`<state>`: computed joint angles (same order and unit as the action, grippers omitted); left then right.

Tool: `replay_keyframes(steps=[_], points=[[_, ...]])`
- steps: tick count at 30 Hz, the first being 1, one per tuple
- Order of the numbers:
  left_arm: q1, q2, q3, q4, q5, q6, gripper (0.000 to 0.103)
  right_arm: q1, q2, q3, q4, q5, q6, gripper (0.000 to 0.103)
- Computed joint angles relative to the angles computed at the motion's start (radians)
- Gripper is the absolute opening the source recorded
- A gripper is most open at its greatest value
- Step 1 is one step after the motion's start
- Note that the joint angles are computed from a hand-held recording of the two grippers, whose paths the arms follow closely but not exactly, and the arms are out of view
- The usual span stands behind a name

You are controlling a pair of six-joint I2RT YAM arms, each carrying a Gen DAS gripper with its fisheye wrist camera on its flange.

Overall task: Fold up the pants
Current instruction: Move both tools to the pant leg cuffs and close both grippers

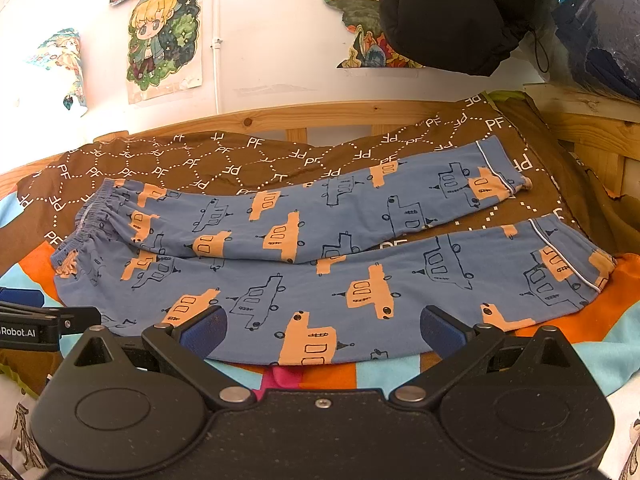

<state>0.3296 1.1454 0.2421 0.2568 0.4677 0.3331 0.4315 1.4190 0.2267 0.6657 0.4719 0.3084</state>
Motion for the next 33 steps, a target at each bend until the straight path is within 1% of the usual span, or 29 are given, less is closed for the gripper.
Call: replay_keyframes(steps=[6, 9, 11, 14, 16, 18, 20, 21, 23, 26, 27, 28, 29, 30, 31, 32, 33], points=[[-0.003, 0.007, 0.003, -0.005, -0.009, 0.0, 0.103, -0.003, -0.005, -0.003, 0.004, -0.004, -0.001, 0.102], [-0.024, 0.032, 0.011, 0.019, -0.039, -0.012, 0.103, 0.0, 0.016, -0.014, 0.044, 0.014, -0.003, 0.102], [-0.05, 0.063, 0.042, 0.015, -0.072, -0.037, 0.103, -0.007, 0.027, -0.015, 0.06, 0.022, -0.009, 0.102], [-0.064, 0.108, 0.124, -0.037, -0.07, -0.052, 0.103, -0.051, 0.005, -0.01, 0.05, -0.015, -0.028, 0.102], [-0.069, 0.134, 0.194, -0.074, -0.062, -0.031, 0.103, -0.096, -0.034, -0.003, 0.03, -0.054, -0.04, 0.102], [-0.074, 0.171, 0.309, -0.137, -0.07, -0.024, 0.103, -0.151, -0.056, 0.021, 0.015, -0.114, -0.08, 0.102], [-0.069, 0.232, 0.448, -0.187, -0.062, -0.035, 0.103, -0.214, -0.054, 0.068, 0.001, -0.185, -0.169, 0.102], [-0.073, 0.273, 0.524, -0.201, -0.067, -0.028, 0.103, -0.252, -0.041, 0.103, -0.004, -0.23, -0.226, 0.102], [-0.102, 0.347, 0.652, -0.234, -0.106, 0.008, 0.103, -0.327, -0.005, 0.202, -0.064, -0.34, -0.32, 0.102], [-0.158, 0.502, 0.905, -0.354, -0.194, 0.141, 0.103, -0.437, 0.083, 0.399, -0.224, -0.562, -0.425, 0.102], [-0.174, 0.538, 0.959, -0.391, -0.219, 0.163, 0.103, -0.472, 0.124, 0.48, -0.295, -0.651, -0.467, 0.102], [-0.19, 0.597, 1.056, -0.47, -0.236, 0.186, 0.103, -0.502, 0.18, 0.583, -0.393, -0.733, -0.511, 0.102], [-0.199, 0.668, 1.169, -0.564, -0.237, 0.205, 0.103, -0.512, 0.217, 0.656, -0.467, -0.764, -0.537, 0.102], [-0.203, 0.725, 1.254, -0.631, -0.231, 0.222, 0.103, -0.527, 0.278, 0.768, -0.579, -0.804, -0.58, 0.102], [-0.209, 0.779, 1.327, -0.677, -0.229, 0.241, 0.103, -0.532, 0.322, 0.838, -0.631, -0.817, -0.607, 0.102], [-0.214, 0.811, 1.358, -0.681, -0.238, 0.259, 0.103, -0.534, 0.37, 0.903, -0.653, -0.816, -0.63, 0.102], [-0.226, 0.843, 1.384, -0.661, -0.269, 0.273, 0.103, -0.535, 0.416, 0.971, -0.685, -0.813, -0.656, 0.102]])
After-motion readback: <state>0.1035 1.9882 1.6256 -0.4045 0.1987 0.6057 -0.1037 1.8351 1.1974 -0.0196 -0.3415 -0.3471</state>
